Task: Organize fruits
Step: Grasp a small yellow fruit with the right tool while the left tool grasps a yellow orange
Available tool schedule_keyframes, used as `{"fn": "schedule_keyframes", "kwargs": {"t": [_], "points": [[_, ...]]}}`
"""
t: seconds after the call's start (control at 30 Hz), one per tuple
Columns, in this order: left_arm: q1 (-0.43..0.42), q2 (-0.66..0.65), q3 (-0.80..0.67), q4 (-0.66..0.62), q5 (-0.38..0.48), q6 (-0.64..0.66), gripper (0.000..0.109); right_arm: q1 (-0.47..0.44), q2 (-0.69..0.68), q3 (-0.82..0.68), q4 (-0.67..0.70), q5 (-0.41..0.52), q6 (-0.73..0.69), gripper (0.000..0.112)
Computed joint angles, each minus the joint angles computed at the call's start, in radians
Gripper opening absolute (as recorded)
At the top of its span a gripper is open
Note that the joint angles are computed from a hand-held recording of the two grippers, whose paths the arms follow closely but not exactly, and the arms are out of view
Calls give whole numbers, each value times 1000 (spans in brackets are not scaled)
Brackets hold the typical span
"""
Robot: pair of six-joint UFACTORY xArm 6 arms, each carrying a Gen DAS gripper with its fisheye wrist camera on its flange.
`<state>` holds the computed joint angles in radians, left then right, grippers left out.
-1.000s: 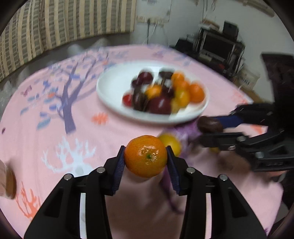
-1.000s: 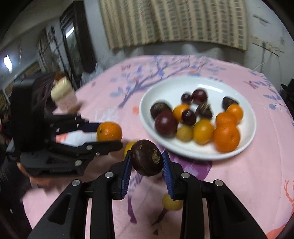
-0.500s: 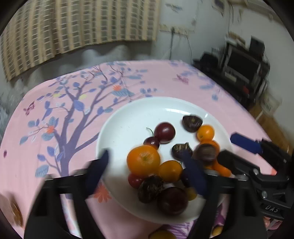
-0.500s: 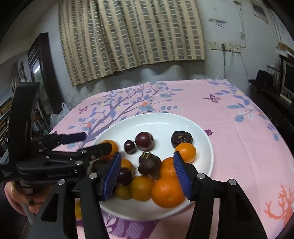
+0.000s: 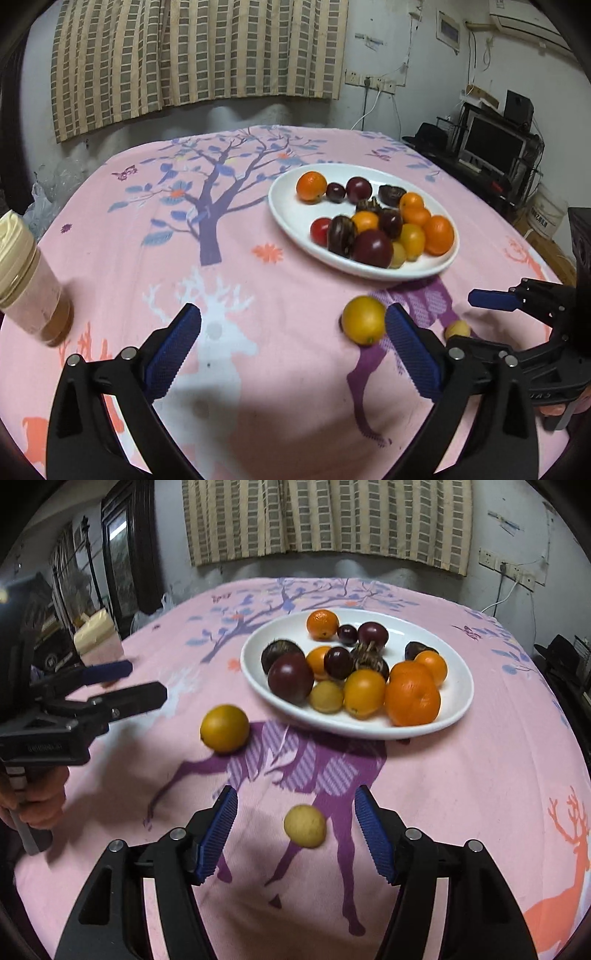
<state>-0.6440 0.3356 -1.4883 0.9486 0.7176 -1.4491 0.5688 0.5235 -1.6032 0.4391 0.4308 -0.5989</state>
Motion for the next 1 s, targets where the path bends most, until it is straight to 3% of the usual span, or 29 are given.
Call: {"fn": "schedule_keyframes", "kwargs": {"t": [0.33, 0.53, 0.63, 0.7, 0.8, 0.83, 0.97, 1.0], "points": [[6, -5, 18, -23, 1, -18, 98, 2, -13, 31, -93, -7, 55, 59], [10, 1, 14, -37, 1, -7, 98, 3, 5, 10, -149, 22, 87, 44], [9, 4, 12, -37, 3, -3, 98, -2, 3, 11, -135, 15, 89, 27], [10, 5, 14, -25, -6, -12, 98, -9, 3, 1, -68, 25, 63, 25], [24, 16, 21, -91, -92, 52, 98, -20, -10, 5, 46, 12, 14, 25], [25, 26, 16, -112, -111, 78, 96, -21, -13, 8, 50, -1, 17, 25], [11, 93, -58, -182, -115, 225, 62, -32, -9, -5, 51, 0, 50, 25], [10, 110, -79, -201, -111, 254, 60, -35, -6, -9, 47, 4, 60, 25]]}}
